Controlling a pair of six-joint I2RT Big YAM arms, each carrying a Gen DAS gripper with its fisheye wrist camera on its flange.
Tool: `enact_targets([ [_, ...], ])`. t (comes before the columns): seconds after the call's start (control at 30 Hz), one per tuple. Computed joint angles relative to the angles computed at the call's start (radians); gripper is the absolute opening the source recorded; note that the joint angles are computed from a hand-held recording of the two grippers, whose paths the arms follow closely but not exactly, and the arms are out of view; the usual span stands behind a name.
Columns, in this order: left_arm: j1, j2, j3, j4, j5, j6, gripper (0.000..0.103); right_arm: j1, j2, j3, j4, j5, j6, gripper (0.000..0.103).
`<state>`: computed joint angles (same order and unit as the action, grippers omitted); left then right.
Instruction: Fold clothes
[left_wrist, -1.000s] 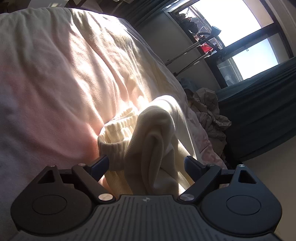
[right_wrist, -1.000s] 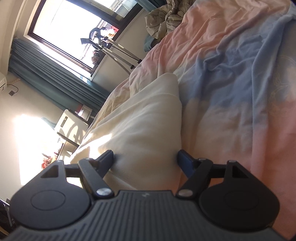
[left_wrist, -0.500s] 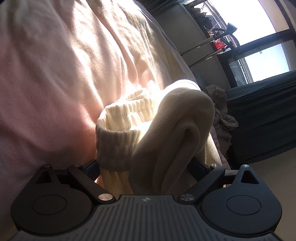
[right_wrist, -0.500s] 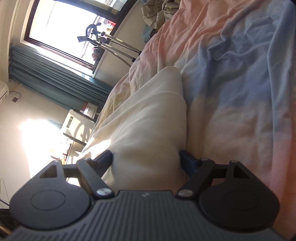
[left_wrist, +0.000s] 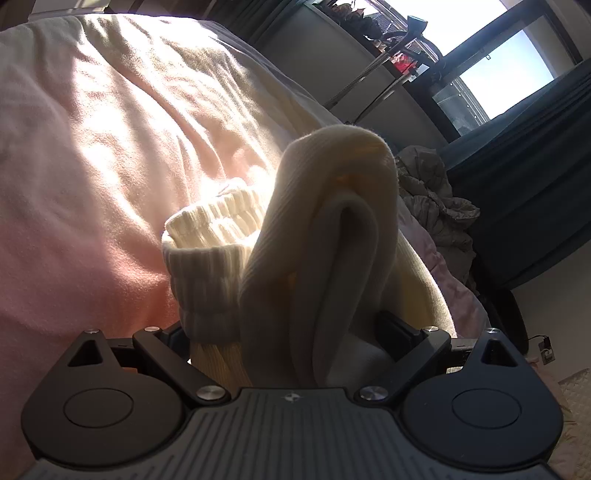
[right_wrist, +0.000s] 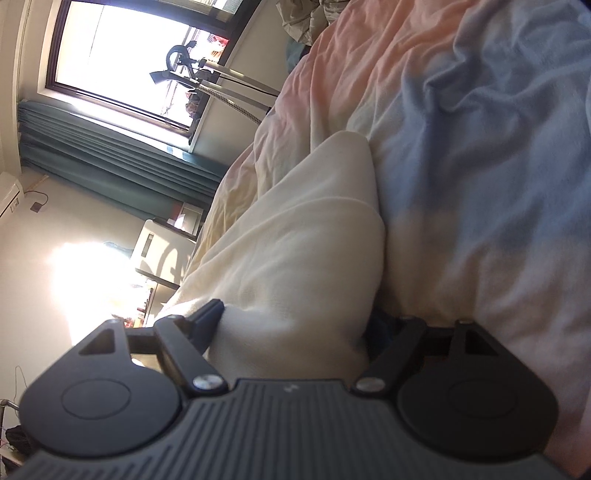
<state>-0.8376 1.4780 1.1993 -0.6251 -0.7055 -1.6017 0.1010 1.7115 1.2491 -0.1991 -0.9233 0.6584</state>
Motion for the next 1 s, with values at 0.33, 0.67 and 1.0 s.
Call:
enact_targets([
  [0.33,0.032,-0.073,-0.206,0.335,0.067,-0.129,0.078,0.043,-0.106,-0.074,0.059,0.174,-0.057,0.038],
  [0.67,-0.058,-0.138,-0.208,0.371,-0.069,-0.078,0.029,0.06,-0.279,-0.104,0.093,0.224,-0.163,0.028],
  [1.0,-0.15,0.001,0.112,0.329,-0.107,0.109,0.029,-0.149,-0.395,-0.034,0.036,0.07,-0.166,0.028],
])
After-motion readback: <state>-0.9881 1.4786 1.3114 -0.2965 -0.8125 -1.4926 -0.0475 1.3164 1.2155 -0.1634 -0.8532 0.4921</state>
